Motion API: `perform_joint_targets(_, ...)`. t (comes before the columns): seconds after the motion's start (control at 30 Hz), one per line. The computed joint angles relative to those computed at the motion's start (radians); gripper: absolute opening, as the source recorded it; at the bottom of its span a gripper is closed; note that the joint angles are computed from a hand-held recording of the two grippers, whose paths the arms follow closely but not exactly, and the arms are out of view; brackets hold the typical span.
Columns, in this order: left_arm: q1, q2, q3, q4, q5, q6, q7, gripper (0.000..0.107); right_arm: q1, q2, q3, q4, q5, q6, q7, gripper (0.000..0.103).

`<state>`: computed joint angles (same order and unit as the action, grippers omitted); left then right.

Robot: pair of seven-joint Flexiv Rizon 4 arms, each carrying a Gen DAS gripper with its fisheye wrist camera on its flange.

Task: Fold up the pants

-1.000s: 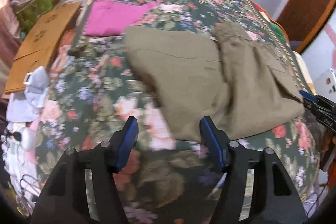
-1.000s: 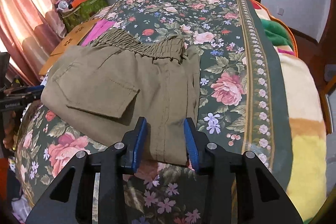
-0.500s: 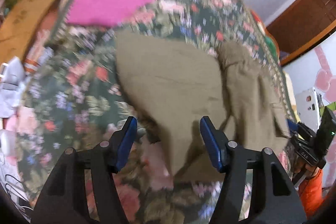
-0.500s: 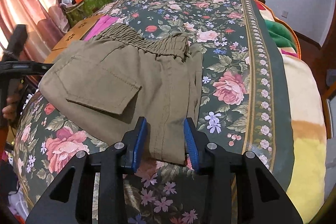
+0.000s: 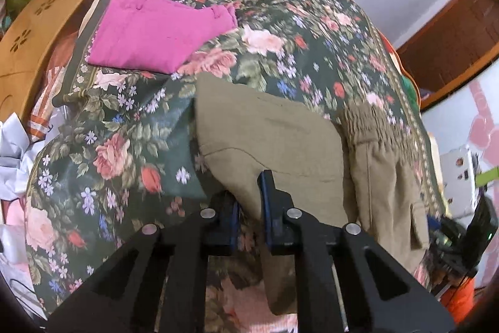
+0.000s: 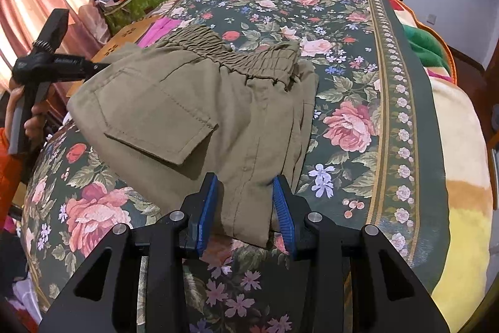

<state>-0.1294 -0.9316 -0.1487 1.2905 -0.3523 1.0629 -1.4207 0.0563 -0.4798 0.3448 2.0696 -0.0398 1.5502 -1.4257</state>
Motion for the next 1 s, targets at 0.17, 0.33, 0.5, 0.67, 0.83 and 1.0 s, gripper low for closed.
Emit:
perform_joint_targets(0.17, -0.044, -0.033, 0.075, -0.079, 0.062, -0.022, -0.066, 0.016, -0.017, -0.004, 0.018, -0.003, 0.008, -0.001, -0.016, 0.033)
perform_joint_targets(0.33, -0.143, -0.033, 0.279, -0.115, 0.215, -0.023, -0.278, 0.015, -0.025, -0.007, 0.028, -0.006, 0.014, -0.002, -0.025, 0.033)
perform_joint_targets(0.5, -0.089, 0.019, 0.242, -0.054, 0.267, -0.02, -0.307, 0.014, -0.034, -0.01, 0.037, -0.008, 0.023, 0.004, -0.032, 0.033)
perform_joint_targets(0.67, -0.059, 0.084, 0.163, 0.038, 0.28, 0.052, -0.232, 0.023, -0.081, -0.002, 0.08, -0.037, 0.05, -0.045, -0.05, 0.039)
perform_joint_targets(0.83, -0.067, 0.086, 0.114, 0.049, 0.254, 0.084, -0.155, 0.057, -0.059, 0.011, 0.041, -0.056, 0.093, -0.022, -0.055, 0.057)
perform_joint_targets(1.0, -0.081, 0.034, 0.094, -0.014, 0.205, 0.032, -0.118, 0.063, -0.088, -0.044, 0.056, -0.139, 0.116, -0.091, -0.041, 0.061)
